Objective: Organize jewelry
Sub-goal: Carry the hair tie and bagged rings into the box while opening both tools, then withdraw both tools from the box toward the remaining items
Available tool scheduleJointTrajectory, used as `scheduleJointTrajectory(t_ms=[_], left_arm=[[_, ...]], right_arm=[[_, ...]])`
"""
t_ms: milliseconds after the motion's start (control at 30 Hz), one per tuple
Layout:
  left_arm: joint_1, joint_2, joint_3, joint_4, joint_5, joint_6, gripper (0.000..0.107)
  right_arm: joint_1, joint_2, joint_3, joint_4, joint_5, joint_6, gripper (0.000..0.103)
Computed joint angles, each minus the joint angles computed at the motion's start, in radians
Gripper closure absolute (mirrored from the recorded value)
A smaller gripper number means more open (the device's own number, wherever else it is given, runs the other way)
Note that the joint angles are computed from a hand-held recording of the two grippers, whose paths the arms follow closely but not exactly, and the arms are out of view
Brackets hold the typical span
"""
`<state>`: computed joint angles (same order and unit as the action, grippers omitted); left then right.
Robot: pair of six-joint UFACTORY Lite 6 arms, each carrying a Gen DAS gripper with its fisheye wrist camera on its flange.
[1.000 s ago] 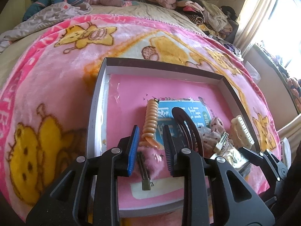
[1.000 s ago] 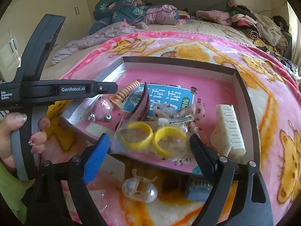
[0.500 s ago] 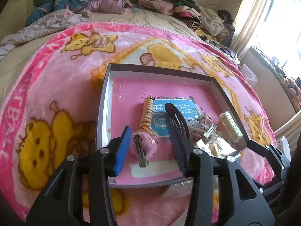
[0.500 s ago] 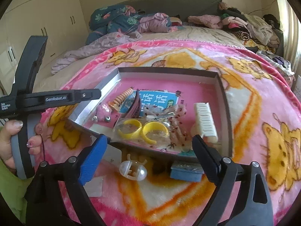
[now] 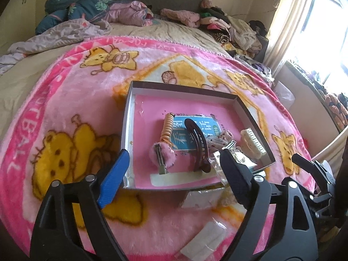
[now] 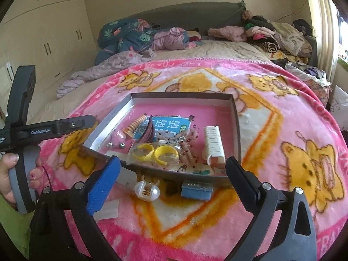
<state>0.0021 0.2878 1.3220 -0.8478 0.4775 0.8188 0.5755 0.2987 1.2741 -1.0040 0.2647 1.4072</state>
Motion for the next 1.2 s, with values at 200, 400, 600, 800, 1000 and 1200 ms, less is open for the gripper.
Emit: scheduleJointTrajectory(t_ms=[200,400,600,800,1000,1200], left_arm=[[0.013,-0.078,-0.074,-0.028,-0.004,0.033,0.028],[0.023,-0.148,-0.143,-0.046,-0.002,0.063,0.028],[0.031,-0.215,-0.211,-0.055,-0.002,0.085,0.028],[0.034,-0.280,-0.286,-0.069,-0.011,0.106,0.024],[0.029,-0.331,-0.348,-0.063,-0.016,0.114,0.024],[0.020,-0.382,-0.414,-0.061,-0.027,0.125,0.023]], right_arm=[[0.016,-0.054,-0.045,-0.055,0.018,0.060,0.006],[0.037,-0.103,-0.096,-0.105,0.035,0.116,0.006],[0.065,-0.155,-0.147,-0.131,0.057,0.151,0.006],[0.088,-0.203,-0.207,-0.156,0.071,0.185,0.006],[0.114,-0.257,-0.275,-0.191,0.090,0.234,0.006],[0.137,-0.292,-0.314,-0.192,0.110,0.244,0.006]])
